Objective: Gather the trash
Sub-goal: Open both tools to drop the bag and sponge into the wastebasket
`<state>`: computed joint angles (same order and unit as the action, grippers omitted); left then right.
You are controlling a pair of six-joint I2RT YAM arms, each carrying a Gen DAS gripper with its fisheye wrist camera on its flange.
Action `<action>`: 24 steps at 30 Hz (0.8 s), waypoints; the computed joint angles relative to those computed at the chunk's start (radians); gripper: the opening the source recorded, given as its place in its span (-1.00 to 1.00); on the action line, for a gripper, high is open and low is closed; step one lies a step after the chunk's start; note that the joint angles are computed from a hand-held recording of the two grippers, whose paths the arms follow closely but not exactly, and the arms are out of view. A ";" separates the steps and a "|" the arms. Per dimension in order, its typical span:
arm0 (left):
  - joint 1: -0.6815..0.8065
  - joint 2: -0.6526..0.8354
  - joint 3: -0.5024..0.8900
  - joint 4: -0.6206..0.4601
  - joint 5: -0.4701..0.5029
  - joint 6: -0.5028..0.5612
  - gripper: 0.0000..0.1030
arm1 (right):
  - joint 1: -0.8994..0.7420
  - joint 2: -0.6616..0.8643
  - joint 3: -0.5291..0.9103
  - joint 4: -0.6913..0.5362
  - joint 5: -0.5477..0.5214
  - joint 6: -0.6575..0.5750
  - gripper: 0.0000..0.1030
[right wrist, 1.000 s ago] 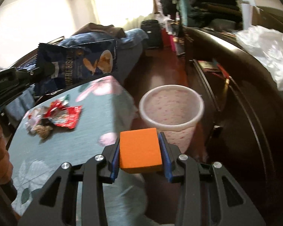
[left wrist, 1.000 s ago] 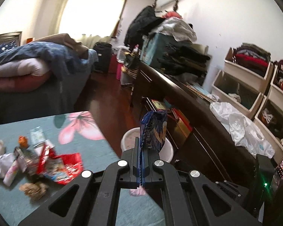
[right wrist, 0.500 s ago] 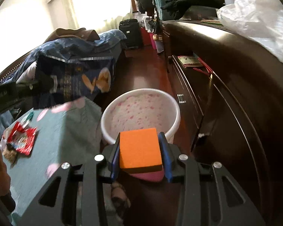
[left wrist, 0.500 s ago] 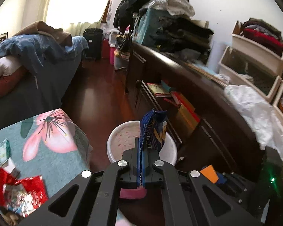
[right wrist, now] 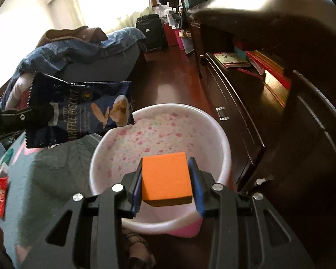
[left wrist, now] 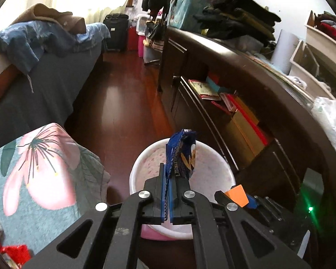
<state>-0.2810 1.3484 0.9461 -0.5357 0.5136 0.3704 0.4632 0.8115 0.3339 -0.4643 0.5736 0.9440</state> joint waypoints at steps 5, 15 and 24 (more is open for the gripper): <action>-0.029 0.029 0.002 0.044 -0.057 -0.022 -0.60 | -0.046 0.065 -0.025 0.121 -0.007 -0.069 -0.21; 0.055 -0.088 -0.024 0.023 0.011 -0.010 0.59 | 0.008 0.026 -0.010 0.033 0.038 -0.013 0.08; 0.276 -0.304 -0.017 -0.209 0.170 0.157 0.79 | 0.407 0.073 0.178 -0.413 0.262 0.428 0.41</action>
